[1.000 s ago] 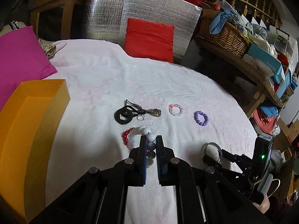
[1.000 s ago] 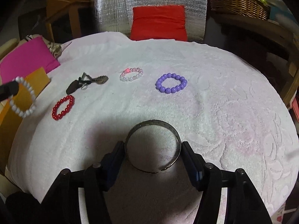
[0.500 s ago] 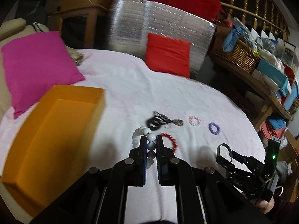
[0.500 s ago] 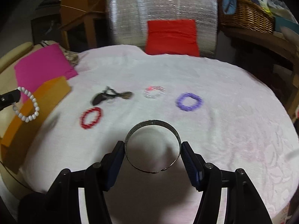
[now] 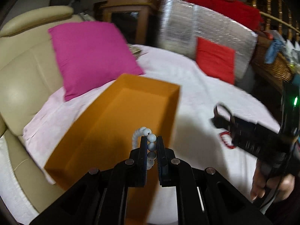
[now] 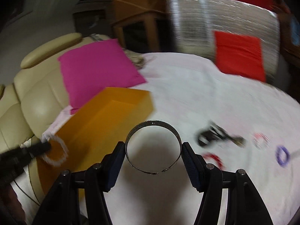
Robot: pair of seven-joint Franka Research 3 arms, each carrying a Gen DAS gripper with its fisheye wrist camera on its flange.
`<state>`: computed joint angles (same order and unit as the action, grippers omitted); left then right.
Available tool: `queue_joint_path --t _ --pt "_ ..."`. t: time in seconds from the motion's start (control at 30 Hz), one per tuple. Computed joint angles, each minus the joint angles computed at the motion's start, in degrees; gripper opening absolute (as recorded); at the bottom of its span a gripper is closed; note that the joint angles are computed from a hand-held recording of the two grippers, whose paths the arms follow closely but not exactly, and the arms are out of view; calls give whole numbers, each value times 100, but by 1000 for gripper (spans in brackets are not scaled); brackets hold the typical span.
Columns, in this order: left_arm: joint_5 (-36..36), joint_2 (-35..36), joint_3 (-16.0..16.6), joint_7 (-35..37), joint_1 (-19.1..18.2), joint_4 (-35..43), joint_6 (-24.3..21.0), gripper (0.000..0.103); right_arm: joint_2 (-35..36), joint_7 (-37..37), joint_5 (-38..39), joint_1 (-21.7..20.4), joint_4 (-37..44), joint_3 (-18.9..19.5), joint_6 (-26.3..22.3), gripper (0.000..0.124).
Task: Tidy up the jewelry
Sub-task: 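Carry both held bracelets into the orange box and open both grippers, then withdraw both grippers from the box back over the remaining jewelry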
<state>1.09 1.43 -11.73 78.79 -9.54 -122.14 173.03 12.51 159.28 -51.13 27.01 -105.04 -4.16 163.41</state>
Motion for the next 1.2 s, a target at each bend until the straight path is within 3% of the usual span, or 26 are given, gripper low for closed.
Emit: queue_joint_path --t 0.23,0.57,0.73,0.9,1.2 --pt "1268 179 233 -1167 113 80 -181 9 1310 -1537 1192 92 1759 224 -71 64" --pt "2130 421 336 -1910 175 293 -482 9 2358 -3127 2832 69 3116 432 -704 66" --pt "2692 498 414 -2387 103 443 -717 10 2265 -3383 3305 194 2932 205 -618 67" --pt "3671 409 531 -3272 18 461 -845 46 1900 -3140 3436 513 2374 -319 -208 67" --pt "4355 249 382 -3769 41 488 -997 47 736 -2146 2573 941 785 -1035 425 67"
